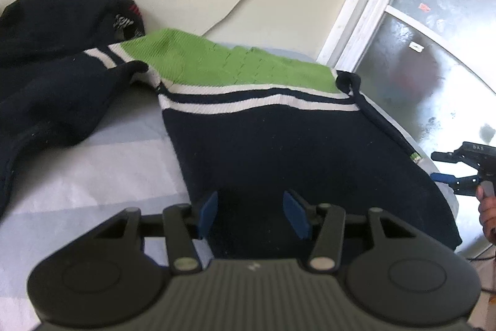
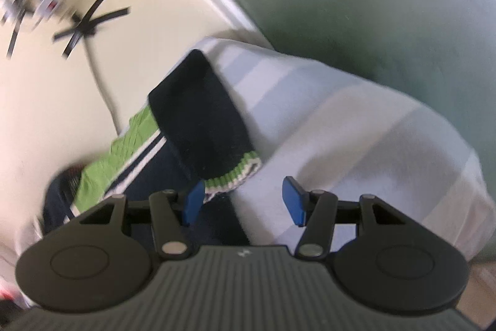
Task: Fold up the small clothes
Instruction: 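Grasp the navy sleeve cuff with the right gripper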
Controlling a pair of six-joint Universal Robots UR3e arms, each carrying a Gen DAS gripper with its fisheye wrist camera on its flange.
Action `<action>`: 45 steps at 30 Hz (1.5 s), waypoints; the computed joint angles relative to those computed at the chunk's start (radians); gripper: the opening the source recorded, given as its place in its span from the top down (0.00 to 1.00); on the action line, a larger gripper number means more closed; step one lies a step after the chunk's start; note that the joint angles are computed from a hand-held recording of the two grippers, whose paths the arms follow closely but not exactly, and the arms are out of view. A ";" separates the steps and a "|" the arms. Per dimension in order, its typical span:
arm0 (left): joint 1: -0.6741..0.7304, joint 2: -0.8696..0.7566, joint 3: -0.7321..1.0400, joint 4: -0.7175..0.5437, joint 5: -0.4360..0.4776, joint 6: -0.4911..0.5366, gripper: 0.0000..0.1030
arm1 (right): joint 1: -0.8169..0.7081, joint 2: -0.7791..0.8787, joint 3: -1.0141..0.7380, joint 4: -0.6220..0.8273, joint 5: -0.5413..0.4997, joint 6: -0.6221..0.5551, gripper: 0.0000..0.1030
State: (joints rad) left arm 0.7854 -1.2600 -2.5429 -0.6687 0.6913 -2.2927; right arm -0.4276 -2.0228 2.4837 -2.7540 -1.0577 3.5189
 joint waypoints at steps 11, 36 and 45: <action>0.046 0.064 -0.120 0.060 -0.060 0.120 0.43 | 0.018 0.109 0.026 -0.191 0.033 0.187 0.42; 0.101 0.059 -0.064 -0.144 -0.112 0.190 0.41 | 0.119 0.306 -0.035 -0.417 -0.054 0.347 0.44; 0.104 0.061 -0.065 -0.153 -0.114 0.195 0.41 | 0.134 0.424 -0.075 -0.492 -0.078 0.367 0.90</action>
